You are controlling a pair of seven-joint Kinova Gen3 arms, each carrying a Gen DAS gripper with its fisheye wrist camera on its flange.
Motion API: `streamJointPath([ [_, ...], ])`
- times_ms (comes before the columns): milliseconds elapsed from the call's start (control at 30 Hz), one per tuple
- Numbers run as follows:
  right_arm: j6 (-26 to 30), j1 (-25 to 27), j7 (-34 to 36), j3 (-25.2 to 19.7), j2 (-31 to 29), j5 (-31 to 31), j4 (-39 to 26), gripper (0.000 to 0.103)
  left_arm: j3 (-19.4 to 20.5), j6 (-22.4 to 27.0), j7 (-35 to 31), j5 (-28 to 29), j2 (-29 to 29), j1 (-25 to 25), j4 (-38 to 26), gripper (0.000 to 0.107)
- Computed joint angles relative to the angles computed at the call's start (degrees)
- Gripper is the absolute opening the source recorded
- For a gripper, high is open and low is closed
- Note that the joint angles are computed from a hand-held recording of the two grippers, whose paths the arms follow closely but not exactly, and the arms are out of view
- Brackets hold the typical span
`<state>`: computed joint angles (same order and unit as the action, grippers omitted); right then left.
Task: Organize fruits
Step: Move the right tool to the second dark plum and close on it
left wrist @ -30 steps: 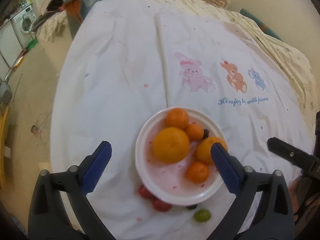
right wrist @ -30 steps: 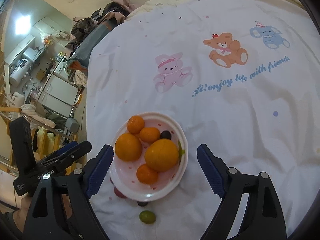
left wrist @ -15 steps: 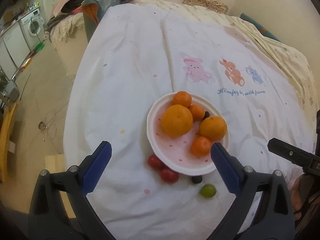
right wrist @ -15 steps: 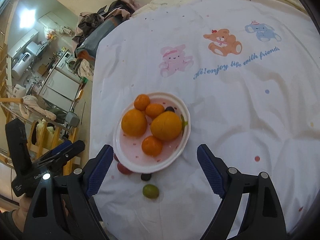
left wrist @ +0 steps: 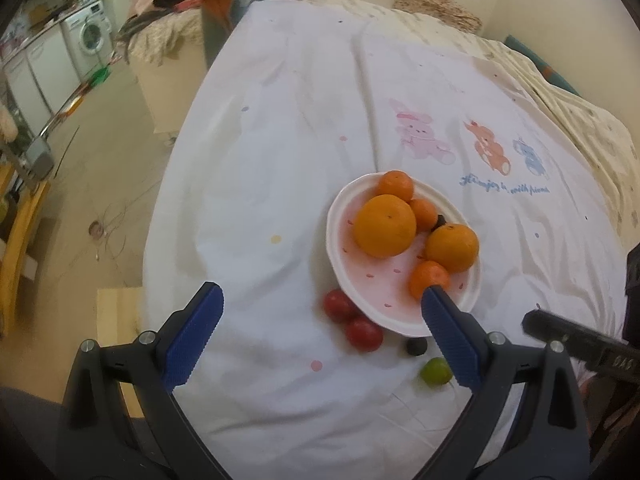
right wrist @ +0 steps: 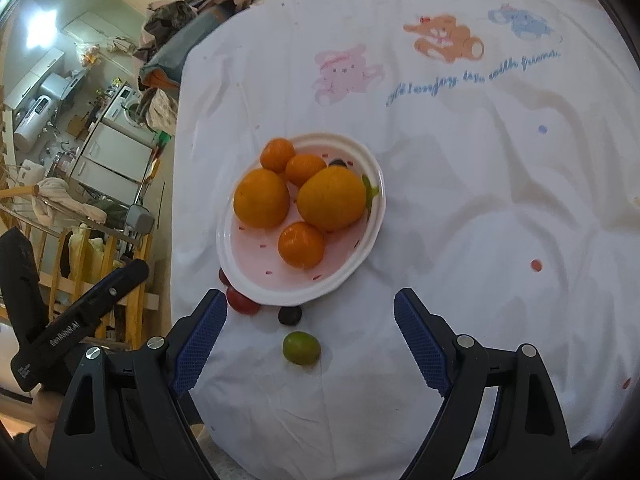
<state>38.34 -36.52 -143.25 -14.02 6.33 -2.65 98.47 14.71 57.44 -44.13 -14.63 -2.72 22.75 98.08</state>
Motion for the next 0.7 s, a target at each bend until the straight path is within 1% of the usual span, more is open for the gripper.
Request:
streamJointPath([
  [67,0.75,0.3,1.51,-0.2,1.44,-1.27,-0.92,0.088,-0.54,0.2,-0.35,1.29,0.21,-0.36,-0.05,0.098],
  [133,2.91,0.48,4.03,-0.45,3.76,-2.61,-2.94,0.086,-1.0,0.28,-0.85,2.41,0.35,-0.73,-0.06,0.098],
  [200,5.14,0.83,7.38,-0.91,6.6,-4.79,-5.16,0.071,-1.32,0.51,-1.14,3.42,0.6,-1.06,-0.25,0.098],
  [267,6.51,0.55,9.35,-0.8,8.84,-5.98,-6.91,0.063,-1.75,0.55,-1.89,5.06,0.73,-1.43,-0.32,0.098],
  [367,10.49,-1.35,10.98,-0.13,12.51,-4.77,-11.21,0.056,-2.09,0.43,-3.04,6.79,0.91,-1.81,-0.4,0.098],
  [400,11.71,-1.88,11.27,0.12,13.6,-4.55,-12.57,0.054,-2.1,0.45,-3.23,7.0,0.97,-1.86,-0.47,0.098],
  [567,16.0,-3.77,11.61,0.9,18.38,-4.28,-18.45,0.053,-2.26,0.54,-4.33,8.23,0.99,-2.09,-0.56,0.098],
  [700,21.88,-8.43,10.42,2.92,21.66,0.38,-24.97,0.053,-2.53,0.56,-4.97,9.29,1.08,-2.48,-0.5,0.098],
])
